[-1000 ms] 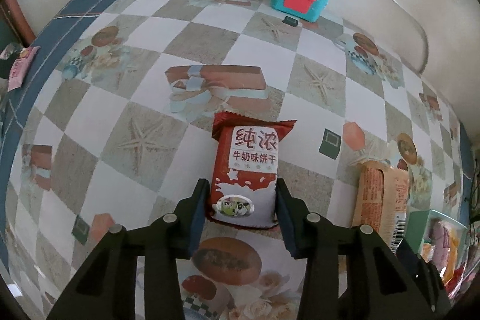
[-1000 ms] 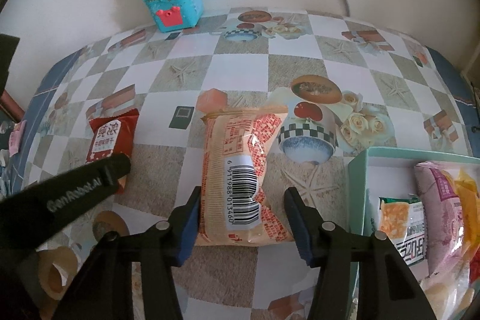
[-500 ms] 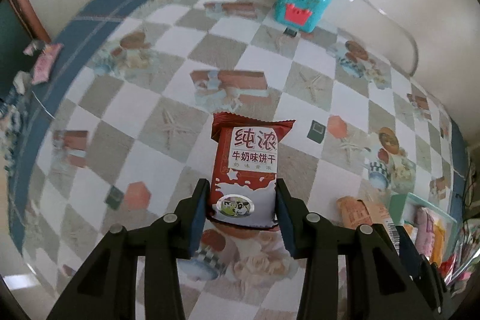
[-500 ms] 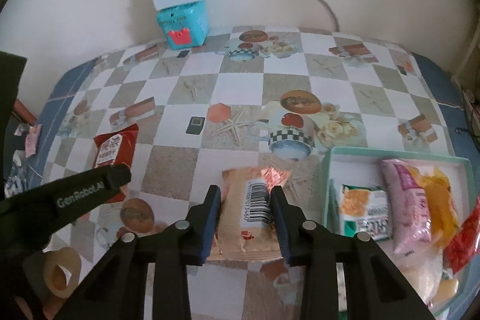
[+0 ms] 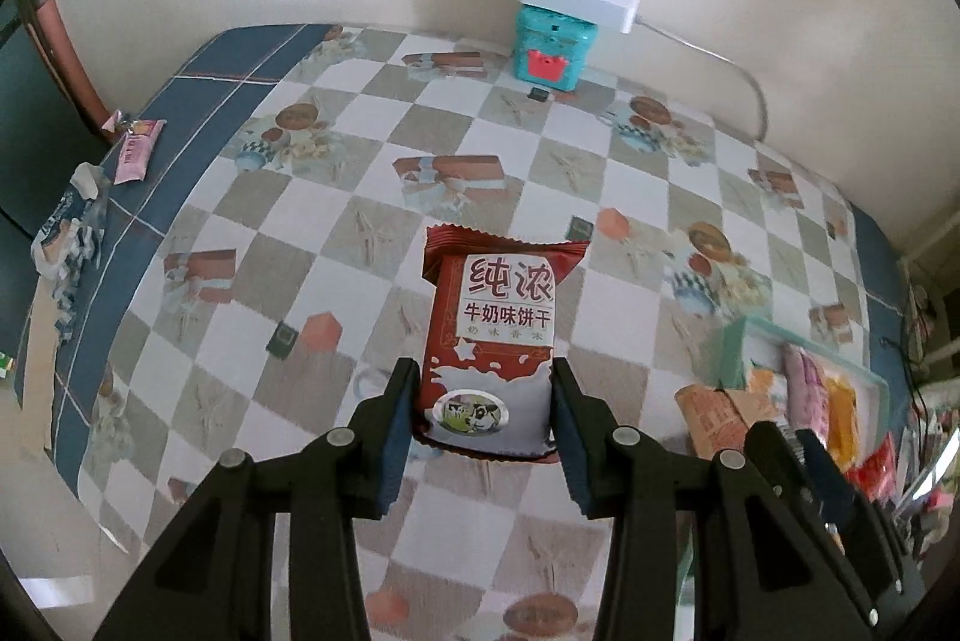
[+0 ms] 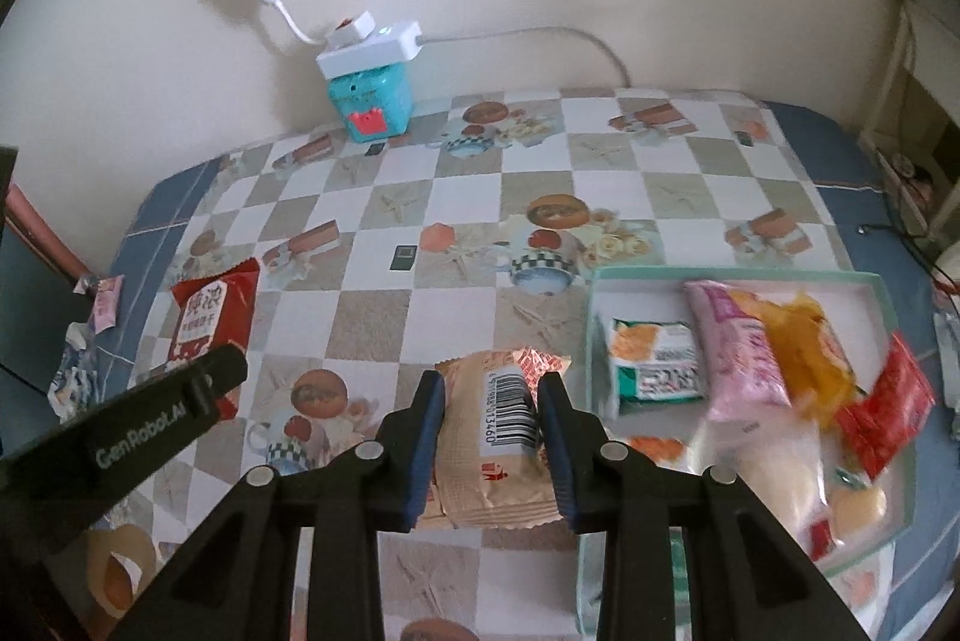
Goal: Organize snacks
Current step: 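Carry both packs over the tray and open both grippers to drop them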
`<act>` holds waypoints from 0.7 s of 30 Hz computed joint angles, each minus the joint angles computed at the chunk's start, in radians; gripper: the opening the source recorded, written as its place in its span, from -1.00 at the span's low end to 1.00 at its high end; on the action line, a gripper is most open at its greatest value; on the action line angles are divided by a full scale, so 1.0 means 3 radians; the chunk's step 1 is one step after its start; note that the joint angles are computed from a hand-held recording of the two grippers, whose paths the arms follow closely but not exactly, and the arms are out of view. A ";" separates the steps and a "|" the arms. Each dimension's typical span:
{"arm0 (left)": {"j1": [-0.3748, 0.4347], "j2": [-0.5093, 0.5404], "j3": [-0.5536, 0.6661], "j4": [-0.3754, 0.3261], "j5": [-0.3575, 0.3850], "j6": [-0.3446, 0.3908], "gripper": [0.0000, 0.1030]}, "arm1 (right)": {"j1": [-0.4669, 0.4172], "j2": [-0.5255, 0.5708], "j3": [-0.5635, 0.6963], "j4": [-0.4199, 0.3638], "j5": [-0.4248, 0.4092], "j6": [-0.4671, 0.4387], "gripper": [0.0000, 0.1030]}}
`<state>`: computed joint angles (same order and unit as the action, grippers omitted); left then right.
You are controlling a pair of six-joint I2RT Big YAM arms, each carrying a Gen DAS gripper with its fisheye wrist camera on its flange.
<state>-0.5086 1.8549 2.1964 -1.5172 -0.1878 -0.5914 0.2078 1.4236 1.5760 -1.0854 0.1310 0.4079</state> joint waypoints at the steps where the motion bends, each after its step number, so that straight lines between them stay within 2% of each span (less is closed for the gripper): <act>1: -0.0024 -0.0042 -0.0048 0.0010 0.0010 -0.0023 -0.14 | -0.0004 -0.0044 -0.0035 -0.0007 0.0015 0.0002 -0.34; 11: -0.0306 -0.0156 -0.0147 0.0065 -0.0058 -0.0063 -0.14 | -0.0115 -0.0439 -0.0319 0.0016 0.0066 0.0015 -0.34; 21: -0.0636 0.0115 0.0199 -0.0010 -0.0063 0.0048 -0.14 | -0.0645 -0.0651 -0.0539 -0.0016 -0.0039 0.0019 -0.34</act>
